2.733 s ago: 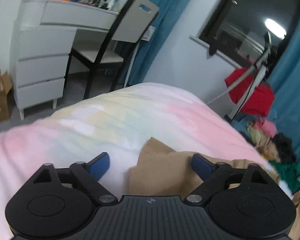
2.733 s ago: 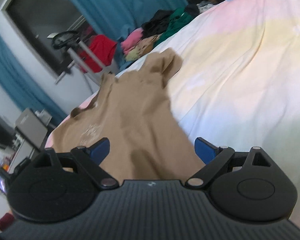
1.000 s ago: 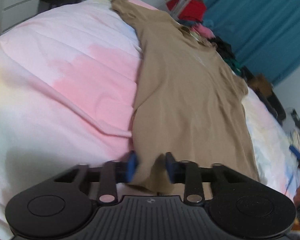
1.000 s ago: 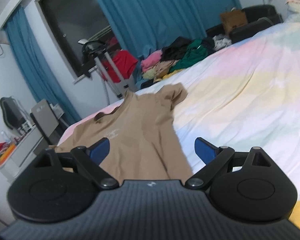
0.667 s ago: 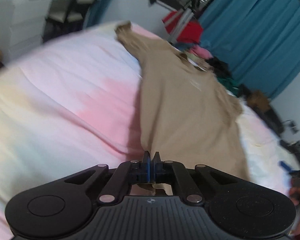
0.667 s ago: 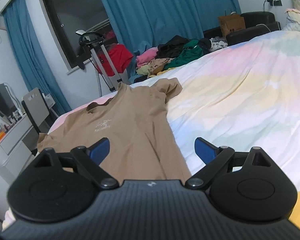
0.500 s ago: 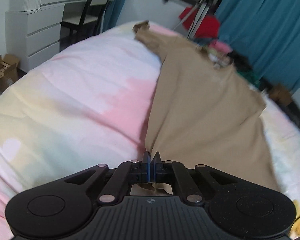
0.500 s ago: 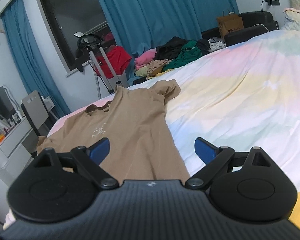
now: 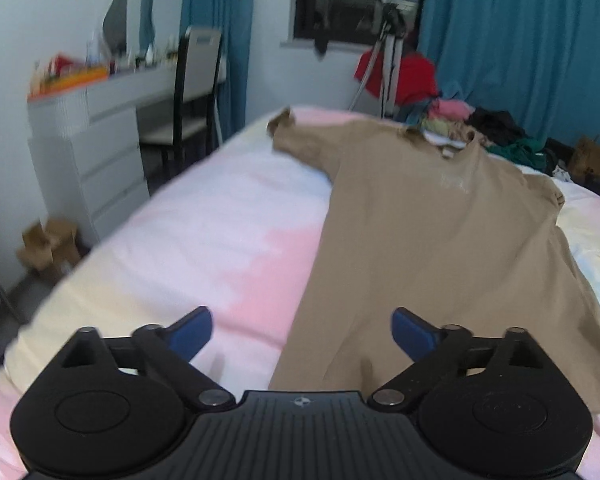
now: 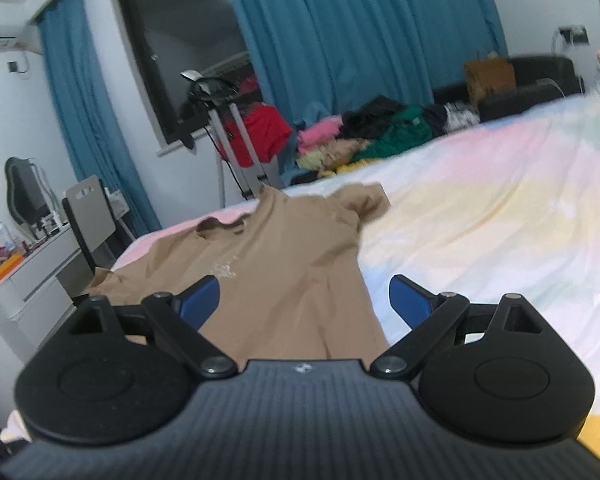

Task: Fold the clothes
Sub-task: 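Release the hem with the left gripper and withdraw both grippers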

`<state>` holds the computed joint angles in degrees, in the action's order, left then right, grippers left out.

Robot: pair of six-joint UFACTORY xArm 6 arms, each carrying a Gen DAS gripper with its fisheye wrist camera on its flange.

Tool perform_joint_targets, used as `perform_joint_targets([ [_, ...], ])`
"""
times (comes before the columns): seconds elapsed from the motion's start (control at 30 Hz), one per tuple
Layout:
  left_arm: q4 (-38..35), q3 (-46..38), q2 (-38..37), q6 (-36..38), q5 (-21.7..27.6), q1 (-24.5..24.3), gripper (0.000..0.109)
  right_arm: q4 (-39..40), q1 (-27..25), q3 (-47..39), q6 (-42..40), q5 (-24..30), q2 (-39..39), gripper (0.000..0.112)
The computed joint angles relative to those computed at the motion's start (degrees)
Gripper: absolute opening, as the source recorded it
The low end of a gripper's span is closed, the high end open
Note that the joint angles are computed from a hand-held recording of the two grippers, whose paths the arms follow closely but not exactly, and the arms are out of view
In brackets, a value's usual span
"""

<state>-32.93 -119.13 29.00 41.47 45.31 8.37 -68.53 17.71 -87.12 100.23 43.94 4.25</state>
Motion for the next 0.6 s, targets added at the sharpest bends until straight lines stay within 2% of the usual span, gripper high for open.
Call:
perform_joint_targets([
  [0.1,-3.5,2.1,-1.7,3.5,-4.3,-1.9,0.103,-4.6,1.4,-1.2,0.6,3.0,0.6,0.093],
  [0.13,-4.6,2.6,-2.3,4.6,-5.7,-2.7,0.103,-5.9,1.8,-1.5,0.7,4.0,0.8,0.101],
  [0.2,-6.7,2.8,-2.8,6.3,-7.7,-4.4,0.103,-7.9,2.1,-1.4,1.8,4.4,0.7,0.103],
  [0.3,-7.4,-0.5,-1.3,6.7,-6.9,-6.9,0.103,-7.8,0.9,-0.3,3.7,0.8,-0.1,0.103],
  [0.47,-9.2,-4.0,1.3,10.2,-6.0,-10.6,0.103,-6.3,0.4,0.9,6.0,0.5,-0.6,0.103],
  [0.53,-10.2,-3.5,2.4,11.2,-9.9,-12.4,0.103,-5.5,0.1,1.2,6.7,0.0,-0.7,0.103],
  [0.6,-13.0,-1.6,3.5,13.8,-16.9,-14.5,0.103,-4.3,-0.5,1.6,7.3,-1.4,-0.7,0.103],
])
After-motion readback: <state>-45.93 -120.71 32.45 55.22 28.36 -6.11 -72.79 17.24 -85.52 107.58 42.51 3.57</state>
